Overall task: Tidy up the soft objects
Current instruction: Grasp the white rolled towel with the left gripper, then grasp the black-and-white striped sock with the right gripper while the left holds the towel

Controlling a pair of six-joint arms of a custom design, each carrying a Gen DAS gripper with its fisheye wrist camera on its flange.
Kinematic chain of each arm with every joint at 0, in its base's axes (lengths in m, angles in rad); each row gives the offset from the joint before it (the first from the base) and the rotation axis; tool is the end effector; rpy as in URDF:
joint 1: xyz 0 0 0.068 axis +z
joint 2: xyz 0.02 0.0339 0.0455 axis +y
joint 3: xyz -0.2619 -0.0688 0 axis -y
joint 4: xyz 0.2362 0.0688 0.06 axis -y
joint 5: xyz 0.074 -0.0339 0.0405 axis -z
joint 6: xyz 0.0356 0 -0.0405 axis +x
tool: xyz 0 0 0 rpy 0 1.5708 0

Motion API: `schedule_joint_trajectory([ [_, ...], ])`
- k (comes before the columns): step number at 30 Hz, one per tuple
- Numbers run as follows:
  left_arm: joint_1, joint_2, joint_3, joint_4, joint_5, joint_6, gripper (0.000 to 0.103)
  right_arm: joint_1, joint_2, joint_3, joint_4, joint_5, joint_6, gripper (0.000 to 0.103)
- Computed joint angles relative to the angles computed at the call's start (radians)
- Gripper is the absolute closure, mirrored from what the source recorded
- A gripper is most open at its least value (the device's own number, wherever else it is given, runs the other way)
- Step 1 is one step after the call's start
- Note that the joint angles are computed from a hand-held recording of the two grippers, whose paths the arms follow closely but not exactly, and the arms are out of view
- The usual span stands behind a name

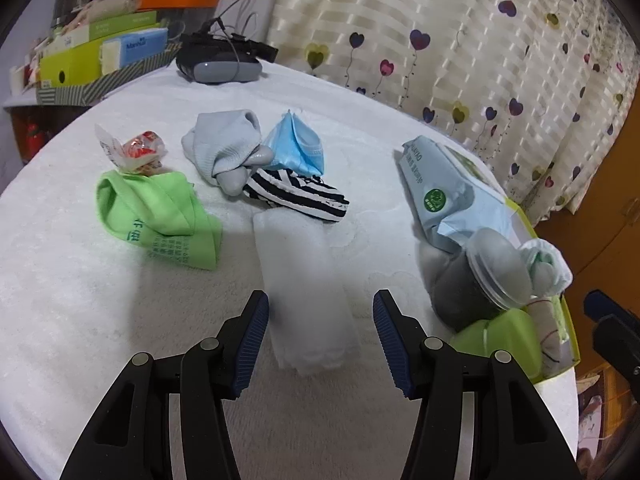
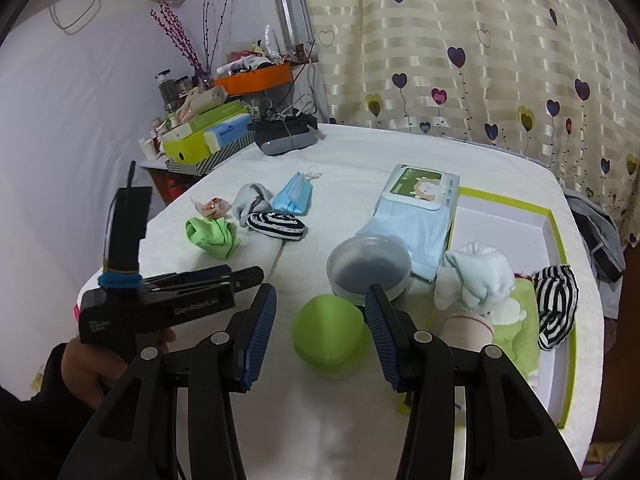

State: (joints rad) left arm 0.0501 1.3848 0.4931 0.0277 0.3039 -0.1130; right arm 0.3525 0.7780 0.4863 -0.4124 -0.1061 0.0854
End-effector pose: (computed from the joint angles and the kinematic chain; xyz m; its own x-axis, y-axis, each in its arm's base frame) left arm 0.2370 0.0012 0.1427 -0.7711 -0.1464 -0.6196 0.0597 0.9523 -0.2993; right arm 0.1491 0.0589 0.2160 -0.6411 -0.1455 -0.7536 -0.3657 0.9211 0.1333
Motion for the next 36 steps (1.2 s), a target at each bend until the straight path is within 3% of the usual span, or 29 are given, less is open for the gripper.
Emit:
schedule_joint_trajectory([
  [5, -0.021, 0.047, 0.003, 0.047, -0.046, -0.011, 0.054, 0.0, 0.044, 0.02, 0.022, 0.002, -0.01, 0.055],
  [7, -0.023, 0.053, 0.005, 0.048, -0.065, -0.005, 0.072, 0.012, 0.073, 0.031, 0.035, 0.014, -0.011, 0.055],
  [10, 0.007, 0.05, 0.005, 0.035, -0.019, 0.009, 0.08, 0.041, 0.115, 0.05, 0.054, 0.035, -0.008, 0.055],
  [24, 0.252, -0.102, -0.045, -0.054, 0.157, 0.127, 0.082, 0.24, 0.527, 0.271, 0.153, 0.144, 0.048, 0.055],
  [36, 0.465, -0.045, -0.006, -0.077, 0.31, 0.217, 0.081, 0.296, 0.948, 0.597, 0.043, 0.209, 0.062, 0.055],
])
